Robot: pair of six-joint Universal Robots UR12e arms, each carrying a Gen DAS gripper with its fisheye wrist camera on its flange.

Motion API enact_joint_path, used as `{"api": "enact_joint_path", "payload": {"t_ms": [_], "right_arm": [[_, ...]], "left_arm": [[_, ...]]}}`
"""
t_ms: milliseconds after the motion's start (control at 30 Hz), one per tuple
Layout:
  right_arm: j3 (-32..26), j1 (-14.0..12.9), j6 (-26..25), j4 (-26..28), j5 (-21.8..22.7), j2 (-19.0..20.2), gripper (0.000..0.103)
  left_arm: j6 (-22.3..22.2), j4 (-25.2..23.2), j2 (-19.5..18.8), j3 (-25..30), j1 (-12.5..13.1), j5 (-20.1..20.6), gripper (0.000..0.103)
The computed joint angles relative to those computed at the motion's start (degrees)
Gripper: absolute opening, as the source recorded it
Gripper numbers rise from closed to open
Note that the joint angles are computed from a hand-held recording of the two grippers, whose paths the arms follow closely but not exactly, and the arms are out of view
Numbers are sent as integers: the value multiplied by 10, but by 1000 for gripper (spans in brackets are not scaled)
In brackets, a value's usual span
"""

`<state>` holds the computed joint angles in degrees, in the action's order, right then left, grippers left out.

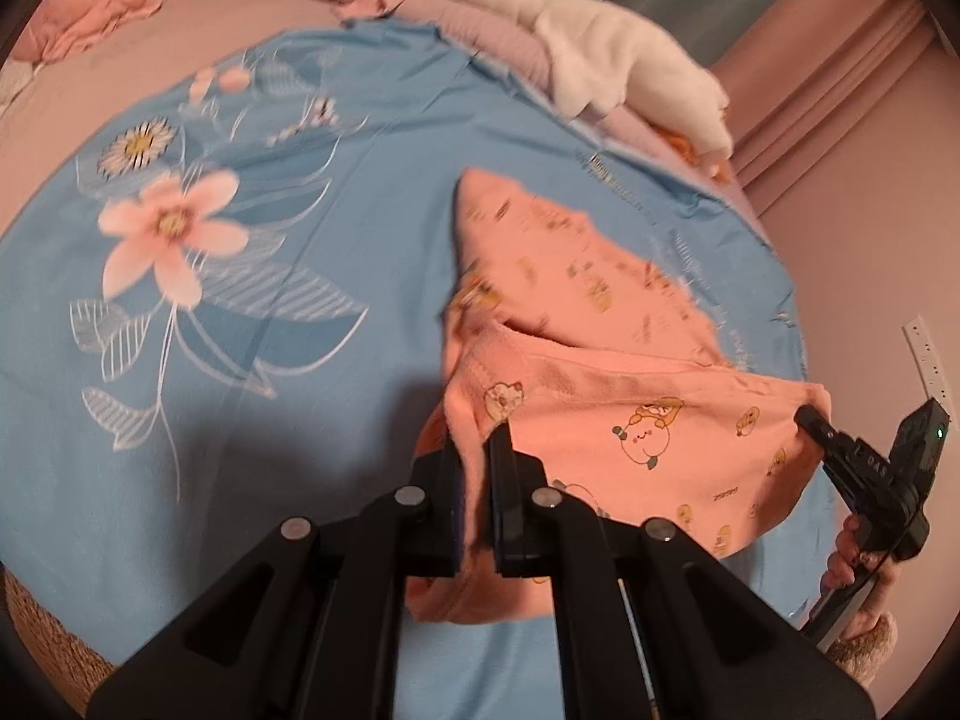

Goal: Fold small clothes

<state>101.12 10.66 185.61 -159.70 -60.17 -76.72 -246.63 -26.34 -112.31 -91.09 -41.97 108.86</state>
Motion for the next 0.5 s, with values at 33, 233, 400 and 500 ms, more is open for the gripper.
{"api": "enact_joint_path", "payload": {"t_ms": [33, 233, 400, 500], "right_arm": [[3, 1, 0, -8, -7, -3, 7], [22, 2, 13, -53, -33, -23, 7], [29, -2, 23, -81, -37, -32, 7], [30, -2, 28, -89, -41, -34, 7]], "left_arm": [[6, 7, 0, 2, 0, 1, 6], [49, 37, -2, 19, -3, 25, 6], [70, 52, -5, 28, -2, 32, 6], [80, 57, -5, 32, 0, 34, 6]]}}
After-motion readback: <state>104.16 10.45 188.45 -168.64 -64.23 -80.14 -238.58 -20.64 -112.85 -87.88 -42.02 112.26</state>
